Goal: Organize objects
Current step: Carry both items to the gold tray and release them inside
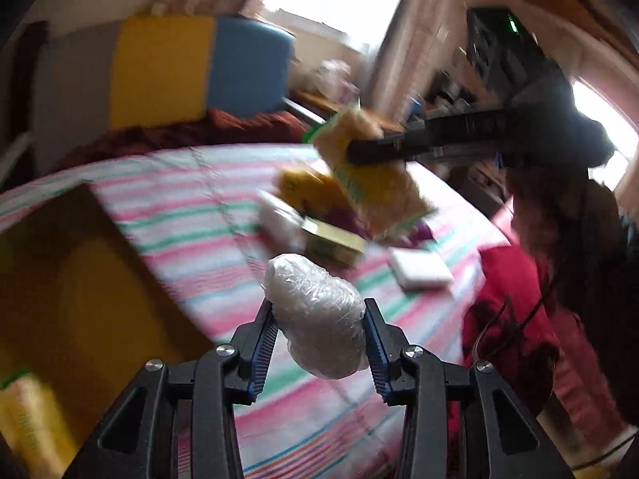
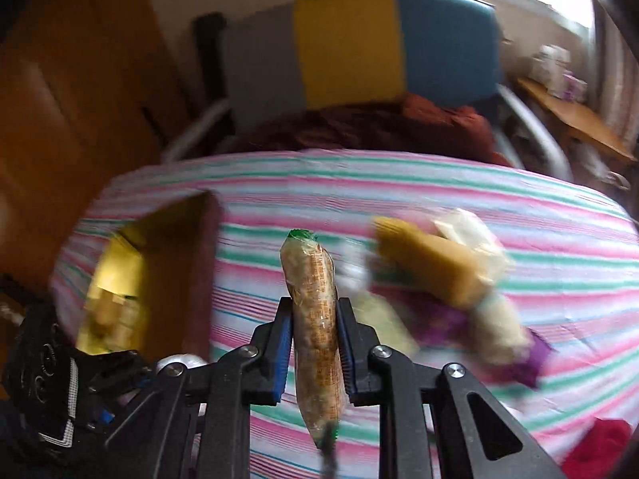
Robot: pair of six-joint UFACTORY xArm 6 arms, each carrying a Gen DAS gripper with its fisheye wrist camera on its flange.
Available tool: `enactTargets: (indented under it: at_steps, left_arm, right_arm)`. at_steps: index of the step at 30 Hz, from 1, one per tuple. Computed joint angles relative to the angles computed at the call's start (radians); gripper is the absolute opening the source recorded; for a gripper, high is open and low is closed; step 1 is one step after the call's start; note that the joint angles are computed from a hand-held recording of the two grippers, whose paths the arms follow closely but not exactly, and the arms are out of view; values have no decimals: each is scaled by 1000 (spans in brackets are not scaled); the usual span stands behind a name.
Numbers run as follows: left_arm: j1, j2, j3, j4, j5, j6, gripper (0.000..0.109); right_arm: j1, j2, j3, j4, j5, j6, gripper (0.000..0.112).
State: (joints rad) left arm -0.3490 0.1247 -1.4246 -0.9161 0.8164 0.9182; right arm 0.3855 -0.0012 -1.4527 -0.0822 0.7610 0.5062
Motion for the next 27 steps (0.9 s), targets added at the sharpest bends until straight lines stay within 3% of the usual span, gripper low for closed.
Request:
enactTargets:
  at_steps: [6,10,12,16,21,27]
  left_arm:
    - [122,-21,-6,50,-134,-105,43]
    - [197,43,-66,213,-223,-279,44]
    - [226,77,-96,282,-247,-355,52]
    - [263,102,-109,344,-291,-414,60]
    - [286,53,-25,350,-364,-420,77]
    - [284,-26,91,468,-407,-549,83]
  right_arm:
    - [90,285,-312,132,-11,-61,20]
    - [145,522,-632,159,96,-59,23]
    - [160,623,-773,211,137,-87,30]
    - [186,804,-1053,253,261,-89,37]
    - [224,791,-1016,192,278,-92,40]
    - [272,679,-818,-10,214,-29,42]
